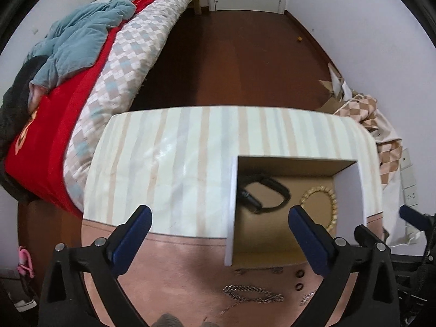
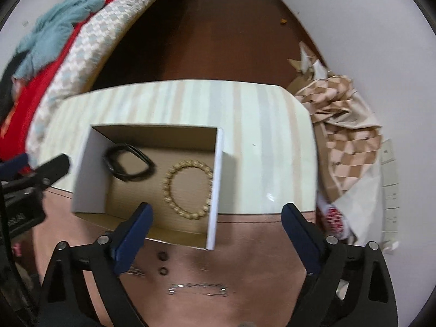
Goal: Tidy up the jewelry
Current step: 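Carry both items into the white box and open both tools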
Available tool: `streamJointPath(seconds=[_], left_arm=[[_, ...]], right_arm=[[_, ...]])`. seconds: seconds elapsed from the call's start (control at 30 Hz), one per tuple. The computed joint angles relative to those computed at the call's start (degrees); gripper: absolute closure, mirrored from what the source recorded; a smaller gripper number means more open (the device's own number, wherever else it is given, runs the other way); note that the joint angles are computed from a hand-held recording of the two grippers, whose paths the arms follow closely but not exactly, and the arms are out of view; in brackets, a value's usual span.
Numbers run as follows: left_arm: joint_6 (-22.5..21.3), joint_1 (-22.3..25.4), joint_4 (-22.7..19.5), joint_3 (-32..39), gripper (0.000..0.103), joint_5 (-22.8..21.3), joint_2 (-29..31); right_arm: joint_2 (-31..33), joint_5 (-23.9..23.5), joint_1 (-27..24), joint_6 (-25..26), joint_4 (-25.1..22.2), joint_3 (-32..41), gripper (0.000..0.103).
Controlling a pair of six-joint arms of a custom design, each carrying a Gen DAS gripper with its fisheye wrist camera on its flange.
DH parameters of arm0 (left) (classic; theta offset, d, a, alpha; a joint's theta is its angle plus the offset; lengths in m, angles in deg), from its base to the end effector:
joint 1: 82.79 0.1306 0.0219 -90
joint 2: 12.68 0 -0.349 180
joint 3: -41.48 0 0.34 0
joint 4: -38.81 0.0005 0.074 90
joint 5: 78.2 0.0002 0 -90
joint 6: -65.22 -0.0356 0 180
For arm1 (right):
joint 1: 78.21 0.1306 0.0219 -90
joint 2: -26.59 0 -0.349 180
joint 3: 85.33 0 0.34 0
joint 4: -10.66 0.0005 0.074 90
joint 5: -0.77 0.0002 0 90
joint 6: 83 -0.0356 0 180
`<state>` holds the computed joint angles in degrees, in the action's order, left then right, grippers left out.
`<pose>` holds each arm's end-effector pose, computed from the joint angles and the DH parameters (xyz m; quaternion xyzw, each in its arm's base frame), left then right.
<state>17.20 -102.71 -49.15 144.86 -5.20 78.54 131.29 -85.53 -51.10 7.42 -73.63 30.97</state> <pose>0.3682 -0.1229 0.4463 -0.2057 0.9598 0.0629 0.1803 0.4249 0.2144 0.4319 -0.2304 0.9609 0.0037 0.1537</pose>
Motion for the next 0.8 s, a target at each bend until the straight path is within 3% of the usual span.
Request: streamJointPath(seconds=[0.1,0.4,0.53,0.8], left_arm=[[1.08,-0.75,-0.66,-1.17,0.001,-1.38,-0.72],[4.97,-3.49,-2.23,-2.37,0.001,-3.32,-3.52],[6.48,-5.60,-3.38,-1.36,0.001,-4.15,-5.05],[10.69,-11.51,-8.60,4.67,0.001,-10.18,-7.14]], right_arm=[[-2.01,2.11,0.27,-0.96,2.46,-3.62,0.005],[-5.64,3.70,0.59,-3.00,3.70,-5.95,0.005],[-7.91,5.31,1.47,-3.52,3.79,-5.47,0.005],[-14.00,7.33,2.85,-3.59,2.74,-3.91,0.005]])
